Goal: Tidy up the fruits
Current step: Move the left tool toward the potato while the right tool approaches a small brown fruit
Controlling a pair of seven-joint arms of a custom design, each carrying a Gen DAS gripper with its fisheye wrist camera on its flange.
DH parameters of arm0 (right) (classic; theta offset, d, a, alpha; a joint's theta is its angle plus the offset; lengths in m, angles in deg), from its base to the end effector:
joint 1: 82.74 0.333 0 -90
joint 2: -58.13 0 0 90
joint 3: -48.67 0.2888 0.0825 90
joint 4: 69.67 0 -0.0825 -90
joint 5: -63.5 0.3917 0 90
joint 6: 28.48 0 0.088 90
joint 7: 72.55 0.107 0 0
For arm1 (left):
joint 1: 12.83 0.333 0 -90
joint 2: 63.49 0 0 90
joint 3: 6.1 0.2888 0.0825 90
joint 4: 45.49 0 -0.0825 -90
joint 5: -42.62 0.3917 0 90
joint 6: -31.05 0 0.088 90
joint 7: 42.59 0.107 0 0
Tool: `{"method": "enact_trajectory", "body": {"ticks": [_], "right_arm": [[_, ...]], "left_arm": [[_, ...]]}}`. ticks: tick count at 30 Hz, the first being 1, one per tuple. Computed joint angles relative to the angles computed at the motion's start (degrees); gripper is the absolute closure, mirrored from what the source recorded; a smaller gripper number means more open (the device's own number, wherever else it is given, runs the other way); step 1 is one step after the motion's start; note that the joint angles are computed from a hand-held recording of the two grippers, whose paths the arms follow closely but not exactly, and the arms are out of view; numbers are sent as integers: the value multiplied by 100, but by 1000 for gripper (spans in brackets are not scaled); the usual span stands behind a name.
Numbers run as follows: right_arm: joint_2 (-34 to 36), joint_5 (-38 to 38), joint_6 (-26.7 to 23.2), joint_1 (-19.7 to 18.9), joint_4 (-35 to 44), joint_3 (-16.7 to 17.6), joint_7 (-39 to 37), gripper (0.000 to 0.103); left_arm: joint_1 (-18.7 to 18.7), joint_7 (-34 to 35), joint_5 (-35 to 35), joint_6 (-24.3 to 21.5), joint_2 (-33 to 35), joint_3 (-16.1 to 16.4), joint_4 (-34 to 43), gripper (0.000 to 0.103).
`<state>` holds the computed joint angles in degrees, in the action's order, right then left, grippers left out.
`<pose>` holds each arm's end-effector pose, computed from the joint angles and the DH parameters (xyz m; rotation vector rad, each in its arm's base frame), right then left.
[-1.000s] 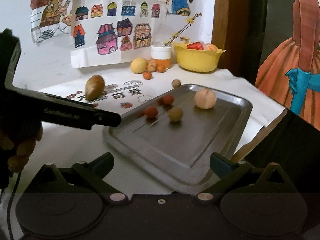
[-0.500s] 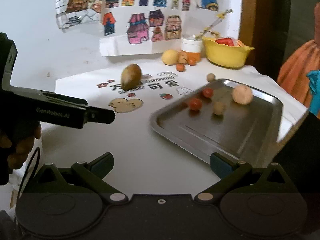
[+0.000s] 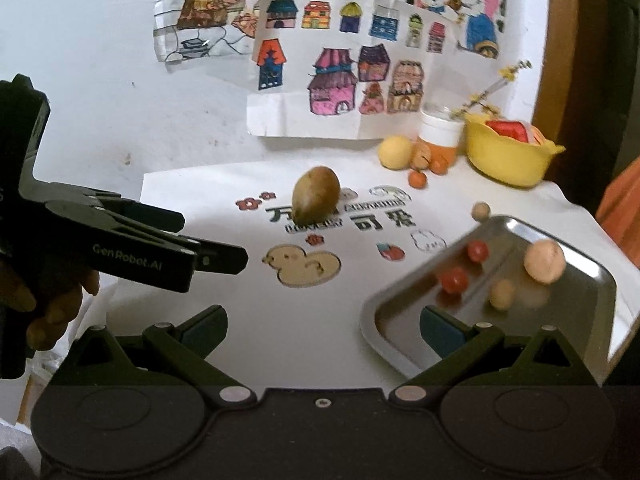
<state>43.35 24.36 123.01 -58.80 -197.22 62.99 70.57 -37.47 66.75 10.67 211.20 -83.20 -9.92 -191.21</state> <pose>0.4045 0.3497 0.5184 -1.9128 1.4794 -0.7235 0.4401 -0.1868 0.4676 -1.4951 1.9929 -1.1440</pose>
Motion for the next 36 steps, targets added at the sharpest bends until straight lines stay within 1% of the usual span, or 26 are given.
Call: {"method": "enact_trajectory", "body": {"ticks": [10, 12, 15, 18, 22, 23, 26, 29, 33, 35, 36], "right_arm": [[620, -408, 290, -141, 635, -217, -495, 1], [737, -491, 338, -179, 744, -285, -605, 1], [890, -250, 431, -196, 850, -436, -955, 1], [1033, -61, 546, -257, 922, -568, -1330, 1], [1198, -216, 653, -394, 1024, -693, -1555, 1], [1268, -282, 688, -440, 1082, -737, -1603, 1], [1513, -281, 679, -544, 1307, -864, -1739, 1], [1841, -9, 726, -637, 1587, -999, -2013, 1], [2318, 385, 674, -714, 1991, -1127, -2480, 7], [2552, 740, 649, -771, 2199, -1142, -2866, 8], [2667, 917, 610, -800, 2309, -1143, -3065, 12]], "left_arm": [[410, -289, 226, 155, 644, -193, 621, 1], [592, -414, 363, 178, 854, -341, 833, 1], [712, -496, 456, 197, 1173, -425, 1158, 1], [926, -736, 661, 74, 1494, -590, 1520, 1], [1136, -1148, 1150, -52, 1908, -767, 1978, 1], [1149, -1172, 1198, -83, 2016, -788, 2101, 1], [1184, -976, 1016, -177, 2301, -887, 2440, 1], [1135, -1207, 1300, -225, 2542, -836, 2688, 1], [949, -1833, 2018, -251, 2771, -580, 2889, 1], [917, -1991, 2245, -272, 2843, -521, 2954, 6], [955, -1981, 2252, -314, 2879, -558, 2998, 7]]}}
